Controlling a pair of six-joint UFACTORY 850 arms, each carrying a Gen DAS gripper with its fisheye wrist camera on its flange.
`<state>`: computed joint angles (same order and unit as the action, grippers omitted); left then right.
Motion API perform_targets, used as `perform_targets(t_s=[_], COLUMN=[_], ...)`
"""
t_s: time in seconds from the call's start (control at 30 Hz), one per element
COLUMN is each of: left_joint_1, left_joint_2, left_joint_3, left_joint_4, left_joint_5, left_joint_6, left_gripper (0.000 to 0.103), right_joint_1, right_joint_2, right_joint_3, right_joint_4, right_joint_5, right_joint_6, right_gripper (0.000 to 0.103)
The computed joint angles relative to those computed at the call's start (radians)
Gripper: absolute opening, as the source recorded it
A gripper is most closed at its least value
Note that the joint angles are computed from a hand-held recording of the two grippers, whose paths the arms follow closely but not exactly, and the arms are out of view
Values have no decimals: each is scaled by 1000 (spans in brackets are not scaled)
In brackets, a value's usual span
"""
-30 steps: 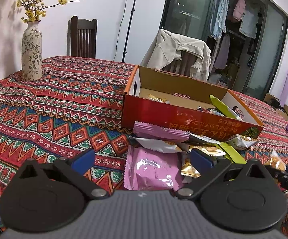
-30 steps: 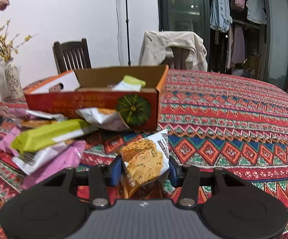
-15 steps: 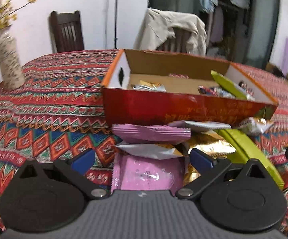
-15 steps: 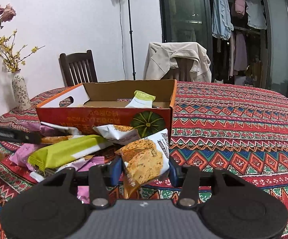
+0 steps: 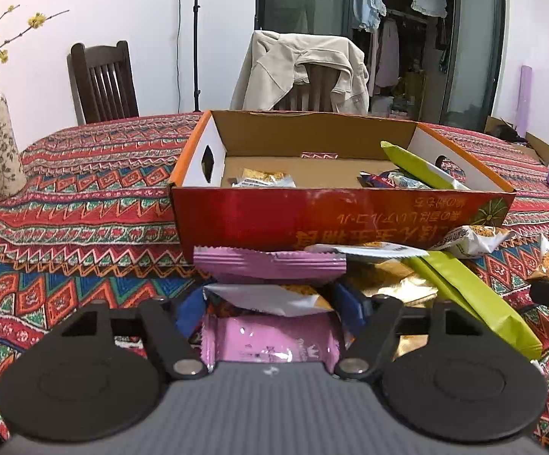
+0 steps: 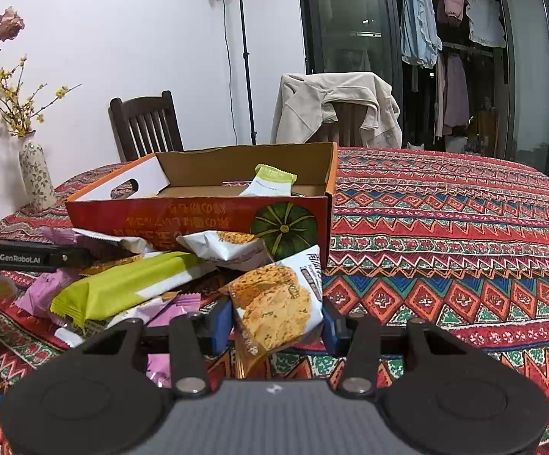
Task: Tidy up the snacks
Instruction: 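Grasp the pumpkin biscuit packet with the right tool while the left approaches the pile, then grasp a pumpkin biscuit packet from the pile with the left tool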
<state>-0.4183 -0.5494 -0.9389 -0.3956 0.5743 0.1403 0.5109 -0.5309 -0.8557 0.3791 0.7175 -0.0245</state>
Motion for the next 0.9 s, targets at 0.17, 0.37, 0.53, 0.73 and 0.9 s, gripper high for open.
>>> perform_targets(t_s=[0.17, 0.37, 0.53, 0.73, 0.9], left_joint_1=[3, 5, 11, 6, 11], left_joint_2=[20, 55, 97, 162, 208], left_joint_3=[37, 91, 144, 214, 251], left_joint_4=[13, 22, 42, 52, 81], left_joint_5=[29, 60, 103, 176, 213], left_joint_6=[-32, -55, -95, -111, -140], left_gripper=[67, 60, 56, 54, 29], right_joint_1=[6, 12, 21, 30, 39], right_joint_2=[-3, 5, 11, 25, 44], right_joint_3=[3, 15, 21, 39, 54], right_joint_4=[5, 14, 23, 32, 43], right_joint_5=[5, 15, 20, 33, 51], right_joint_6=[4, 4, -1, -4, -13], right_gripper=[46, 46, 46, 46, 46])
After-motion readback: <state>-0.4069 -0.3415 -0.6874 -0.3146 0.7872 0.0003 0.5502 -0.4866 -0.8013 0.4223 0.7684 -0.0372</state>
